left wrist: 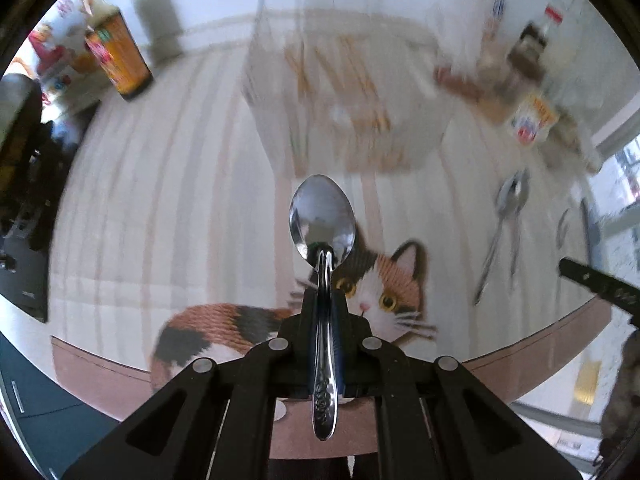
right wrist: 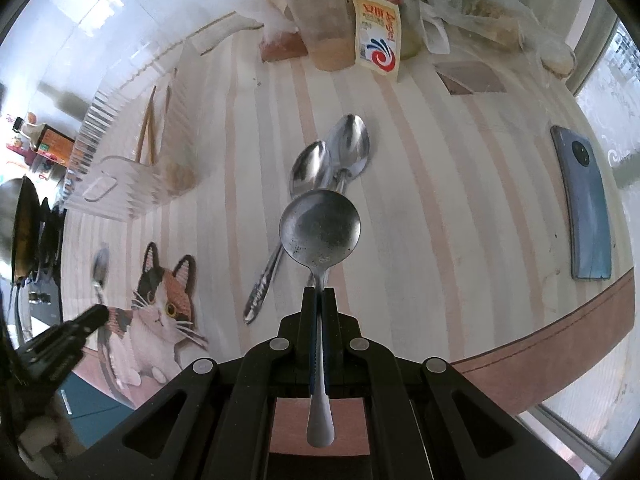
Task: Organize utensils
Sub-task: 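Lift both held spoons and carry them toward the clear rack, then lower both spoons into the rack and open both grippers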
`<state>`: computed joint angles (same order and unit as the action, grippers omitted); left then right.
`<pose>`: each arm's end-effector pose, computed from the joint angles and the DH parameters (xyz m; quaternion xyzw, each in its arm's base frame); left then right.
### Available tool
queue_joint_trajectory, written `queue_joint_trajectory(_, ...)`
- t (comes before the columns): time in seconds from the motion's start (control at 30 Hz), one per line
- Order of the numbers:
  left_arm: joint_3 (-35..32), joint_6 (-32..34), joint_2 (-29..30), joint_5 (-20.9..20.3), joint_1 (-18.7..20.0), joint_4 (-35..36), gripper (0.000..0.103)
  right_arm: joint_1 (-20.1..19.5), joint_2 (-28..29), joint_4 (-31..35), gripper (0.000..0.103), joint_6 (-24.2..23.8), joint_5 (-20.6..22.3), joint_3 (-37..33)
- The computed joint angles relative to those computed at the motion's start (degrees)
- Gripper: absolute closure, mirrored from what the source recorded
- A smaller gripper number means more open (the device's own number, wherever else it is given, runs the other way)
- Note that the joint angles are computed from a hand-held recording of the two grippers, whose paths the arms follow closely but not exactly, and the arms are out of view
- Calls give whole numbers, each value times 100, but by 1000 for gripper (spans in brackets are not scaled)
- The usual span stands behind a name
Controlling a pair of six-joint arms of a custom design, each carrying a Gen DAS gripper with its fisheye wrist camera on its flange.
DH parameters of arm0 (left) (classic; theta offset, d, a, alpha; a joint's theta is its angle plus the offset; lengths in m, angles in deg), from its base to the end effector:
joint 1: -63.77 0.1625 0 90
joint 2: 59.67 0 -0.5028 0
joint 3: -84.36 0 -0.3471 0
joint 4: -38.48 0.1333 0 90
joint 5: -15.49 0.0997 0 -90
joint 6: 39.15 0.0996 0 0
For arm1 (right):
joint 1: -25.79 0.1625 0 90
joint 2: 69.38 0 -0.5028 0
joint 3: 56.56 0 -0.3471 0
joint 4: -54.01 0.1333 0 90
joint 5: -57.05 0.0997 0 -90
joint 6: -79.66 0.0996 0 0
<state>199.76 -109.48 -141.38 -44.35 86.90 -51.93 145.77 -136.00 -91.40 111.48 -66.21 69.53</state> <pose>-0.2934 -0.3247 0.3408 0.0465 0.9270 -0.1312 0.3484 0.3027 -0.3673 0.2349 -0.0052 -0.9576 0.1178 0.2628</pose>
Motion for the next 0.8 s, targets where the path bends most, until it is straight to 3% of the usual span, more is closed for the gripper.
queue_joint_trajectory(0.13, -586, -266, -170, 500, -296, 546, 99, 162, -21, 37, 101, -135, 125, -282)
queue_joint_trajectory(0.2, -895, -160, -94, 753, -221, 578, 99, 237, 13, 48, 101, -227, 218, -471)
queue_joint_trajectory(0.3, -1178, 28, 0, 1016, 27, 199, 99, 286, 195, 37, 101, -502, 607, -970)
queue_joint_trajectory(0.43, -1491, 627, 345, 1292, 522, -337, 99, 350, 731, -7, 101, -1078, 694, -1852)
queue_joint_trajectory(0.63, -1941, 1288, 865, 1169, 1305, -764, 99, 158, 1600, 453, 101, -1355, 907, -3182)
queue_joint_trajectory(0.8, -2129, 1253, 1060, 1195, 1543, -659, 97, 24, 2080, 1204, 100, -1357, 1272, -3932)
